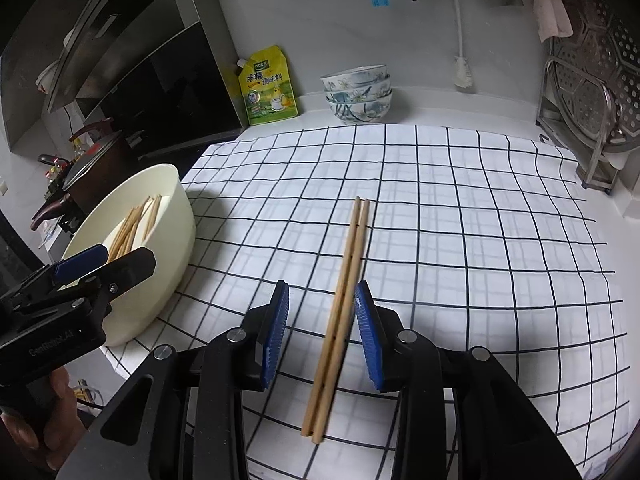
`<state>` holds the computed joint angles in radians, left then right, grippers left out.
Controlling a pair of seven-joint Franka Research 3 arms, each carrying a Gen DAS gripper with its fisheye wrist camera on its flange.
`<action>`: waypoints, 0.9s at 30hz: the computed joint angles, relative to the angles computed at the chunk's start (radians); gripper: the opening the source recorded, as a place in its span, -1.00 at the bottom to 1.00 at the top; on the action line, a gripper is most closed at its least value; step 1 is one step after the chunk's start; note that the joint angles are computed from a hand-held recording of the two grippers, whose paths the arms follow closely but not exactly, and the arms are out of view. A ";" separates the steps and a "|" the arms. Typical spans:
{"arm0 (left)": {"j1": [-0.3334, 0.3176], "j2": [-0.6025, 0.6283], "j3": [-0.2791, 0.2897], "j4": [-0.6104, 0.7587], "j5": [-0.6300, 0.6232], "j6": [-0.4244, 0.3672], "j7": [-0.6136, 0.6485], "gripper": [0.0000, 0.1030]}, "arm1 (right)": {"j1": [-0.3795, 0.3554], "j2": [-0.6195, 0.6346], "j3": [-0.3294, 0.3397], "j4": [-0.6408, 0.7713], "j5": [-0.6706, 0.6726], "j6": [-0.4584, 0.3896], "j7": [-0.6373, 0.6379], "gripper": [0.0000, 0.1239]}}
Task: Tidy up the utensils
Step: 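Move both open tools back from the basin to the last chopsticks on the cloth, then close the right tool on one chopstick while the left tool grasps the other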
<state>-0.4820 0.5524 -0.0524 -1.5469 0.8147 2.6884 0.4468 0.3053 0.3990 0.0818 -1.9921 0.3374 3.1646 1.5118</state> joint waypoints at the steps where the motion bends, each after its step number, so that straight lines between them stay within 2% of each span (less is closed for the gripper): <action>1: -0.003 0.006 -0.001 0.007 -0.001 -0.007 0.003 0.60 | -0.010 0.004 0.009 -0.002 0.004 0.002 -0.005 -0.46; 5: -0.008 0.020 -0.005 0.019 -0.008 -0.018 0.015 0.60 | -0.019 0.017 0.007 -0.004 0.008 -0.005 -0.009 -0.46; 14: -0.013 0.056 -0.018 0.053 -0.054 -0.038 0.068 0.60 | 0.045 0.042 -0.082 0.001 -0.034 -0.048 0.041 -0.46; 19: -0.016 0.070 -0.021 0.059 -0.078 -0.040 0.092 0.62 | 0.059 0.061 -0.095 0.008 -0.064 -0.072 0.060 -0.46; 27: -0.021 0.087 -0.018 0.073 -0.107 -0.048 0.108 0.64 | 0.139 0.078 -0.177 0.020 -0.147 -0.082 0.122 -0.46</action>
<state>-0.5033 0.6391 -0.0703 -1.4740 0.7075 2.6406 0.5544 0.4439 0.4774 -0.0953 -1.9717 0.1900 3.0824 1.6343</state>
